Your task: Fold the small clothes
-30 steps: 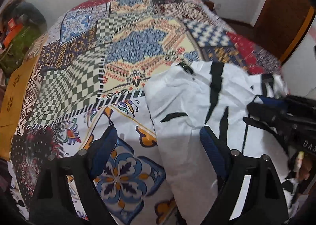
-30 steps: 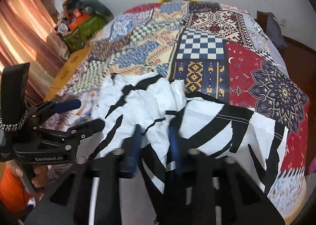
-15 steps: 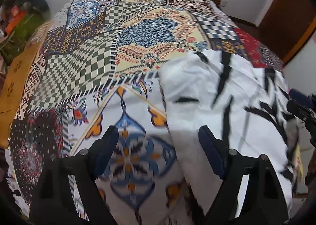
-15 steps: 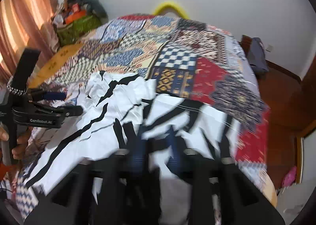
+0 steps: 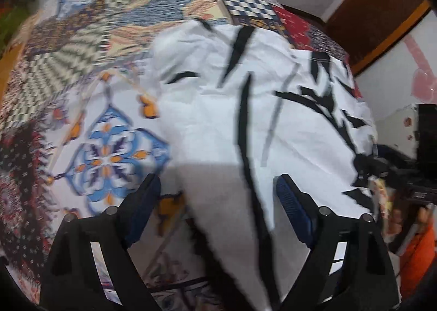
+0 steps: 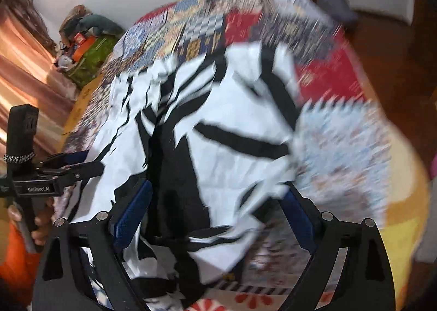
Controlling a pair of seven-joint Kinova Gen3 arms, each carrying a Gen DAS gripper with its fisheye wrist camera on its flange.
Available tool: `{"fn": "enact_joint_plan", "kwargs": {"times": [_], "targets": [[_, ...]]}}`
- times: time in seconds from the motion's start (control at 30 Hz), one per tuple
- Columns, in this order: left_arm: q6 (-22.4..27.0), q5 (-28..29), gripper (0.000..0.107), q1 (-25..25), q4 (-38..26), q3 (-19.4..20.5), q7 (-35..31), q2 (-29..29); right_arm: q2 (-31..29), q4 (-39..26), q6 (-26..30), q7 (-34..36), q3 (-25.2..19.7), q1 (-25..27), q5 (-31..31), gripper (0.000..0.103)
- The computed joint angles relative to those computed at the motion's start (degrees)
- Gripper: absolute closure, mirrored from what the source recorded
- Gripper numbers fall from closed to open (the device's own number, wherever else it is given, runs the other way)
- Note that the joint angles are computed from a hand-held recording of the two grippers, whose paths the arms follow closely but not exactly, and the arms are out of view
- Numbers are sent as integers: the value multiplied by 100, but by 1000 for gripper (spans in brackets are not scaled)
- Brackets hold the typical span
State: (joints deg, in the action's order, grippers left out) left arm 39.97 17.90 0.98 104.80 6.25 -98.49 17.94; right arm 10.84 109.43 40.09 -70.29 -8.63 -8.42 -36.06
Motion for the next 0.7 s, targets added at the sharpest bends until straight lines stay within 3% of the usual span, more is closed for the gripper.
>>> {"fn": "enact_joint_plan", "kwargs": {"times": [0.13,0.2,0.27,0.3,0.33,0.37,0.43,0.53,0.7], "targets": [[82,425,22,-155,-116,188,-428,187,330,-77,43,233,-154,71,-376,10],[-9,478,26,-134,-106,183,-457,220,405,-104,97,596,-286,188,-688,16],[-101,544,43,-143,-88,185,-471,243,526,-150,260,901,-370,302,-1034,39],[-79,509,58,-106,-115,139,-399,258,580,-185,317,947,-378,300,-1113,45],[-34,567,74,-152,-122,125,-398,266,616,-222,353,978,-378,272,-1133,59],[32,719,79,-304,-117,189,-478,279,623,-238,350,981,-371,231,-1126,72],[42,998,92,-508,-39,250,-700,237,600,-253,310,950,-359,155,-1100,81],[-88,1245,96,-649,187,256,-1034,23,448,-224,163,1022,-392,48,-1111,90],[-324,1135,98,-535,499,17,-1054,-663,250,-395,-15,887,-428,-319,-919,93]]}}
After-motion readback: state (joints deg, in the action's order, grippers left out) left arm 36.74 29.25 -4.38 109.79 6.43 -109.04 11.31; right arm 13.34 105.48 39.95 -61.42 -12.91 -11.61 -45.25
